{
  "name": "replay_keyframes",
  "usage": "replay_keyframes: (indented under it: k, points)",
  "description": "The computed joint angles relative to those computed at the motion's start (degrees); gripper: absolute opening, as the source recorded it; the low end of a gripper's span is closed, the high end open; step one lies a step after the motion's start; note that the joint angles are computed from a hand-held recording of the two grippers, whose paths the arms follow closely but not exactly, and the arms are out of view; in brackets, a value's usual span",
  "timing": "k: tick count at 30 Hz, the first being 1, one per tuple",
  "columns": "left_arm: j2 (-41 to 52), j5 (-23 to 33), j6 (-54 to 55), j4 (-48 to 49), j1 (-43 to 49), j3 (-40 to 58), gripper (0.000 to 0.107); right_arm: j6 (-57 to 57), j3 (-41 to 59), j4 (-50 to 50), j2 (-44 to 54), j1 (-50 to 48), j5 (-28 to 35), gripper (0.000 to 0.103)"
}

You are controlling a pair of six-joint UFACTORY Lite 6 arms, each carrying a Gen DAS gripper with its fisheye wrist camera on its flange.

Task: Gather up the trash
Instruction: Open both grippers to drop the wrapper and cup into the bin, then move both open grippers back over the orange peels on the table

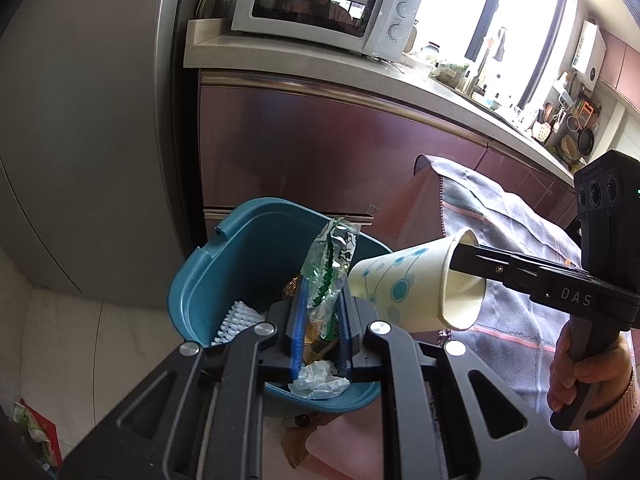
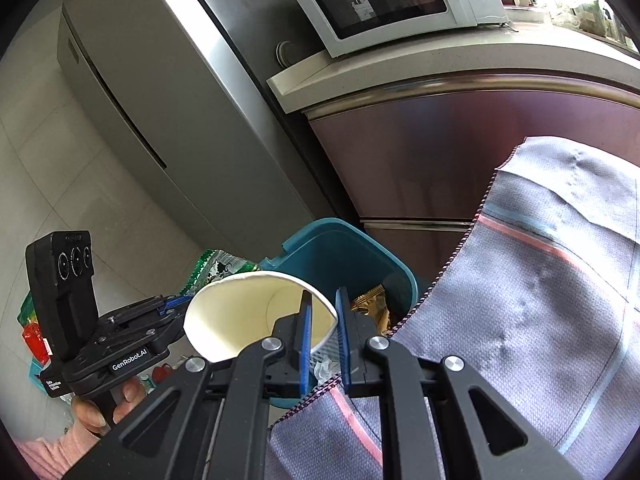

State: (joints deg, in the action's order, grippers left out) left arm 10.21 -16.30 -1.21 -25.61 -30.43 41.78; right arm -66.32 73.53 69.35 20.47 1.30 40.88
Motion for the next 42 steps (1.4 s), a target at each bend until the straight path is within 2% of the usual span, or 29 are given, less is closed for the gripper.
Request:
replay_keyframes:
  k: [11, 16, 19, 24, 27, 29, 34, 40, 42]
  points:
    - [10.68, -0.31, 0.34, 0.59, 1.33, 7.49, 0.014, 6.08, 4.71, -5.73, 4.96, 4.96, -4.76, 0.017]
    - [13.79, -0.53, 2.58, -1.72, 0.73, 9.8, 0.026, 5.62, 3.88, -4.65, 5.0, 4.62, -5.07, 0.027]
    - [13.7, -1.03, 1.93, -1.16, 0.5, 9.48, 0.031, 4.19, 2.51, -3.18, 4.21, 3.93, -4.76, 0.027]
    - [10.34, -2.97, 1.8, -1.58, -1.23, 6.54, 0.041, -0.26, -1.67, 0.71, 0.41, 1.73, -3.21, 0.028]
    - [6.94, -4.57, 3.06, -2.98, -3.29, 4.34, 0.048, -3.78, -6.53, 2.66, -4.44, -0.59, -2.02, 0.036]
    - [4.7, -5.29, 2.92, -2.49, -4.81, 3.22, 0.05, -5.67, -10.38, 3.27, -8.41, -2.82, -0.91, 0.041]
    - [1.47, -7.41, 7.54, -6.49, -10.93, 3.29, 0.07, -10.65, -19.9, 3.93, -19.21, -12.04, 3.21, 0.048]
    - [5.77, -7.45, 15.8, -13.28, -19.58, 12.14, 0.087, -14.39, -27.55, -0.2, -29.96, -29.61, 9.21, 0.051]
    - [9.16, -5.99, 17.88, -14.3, -21.79, 17.31, 0.087, -16.18, -27.94, -1.61, -30.73, -36.79, 11.57, 0.052]
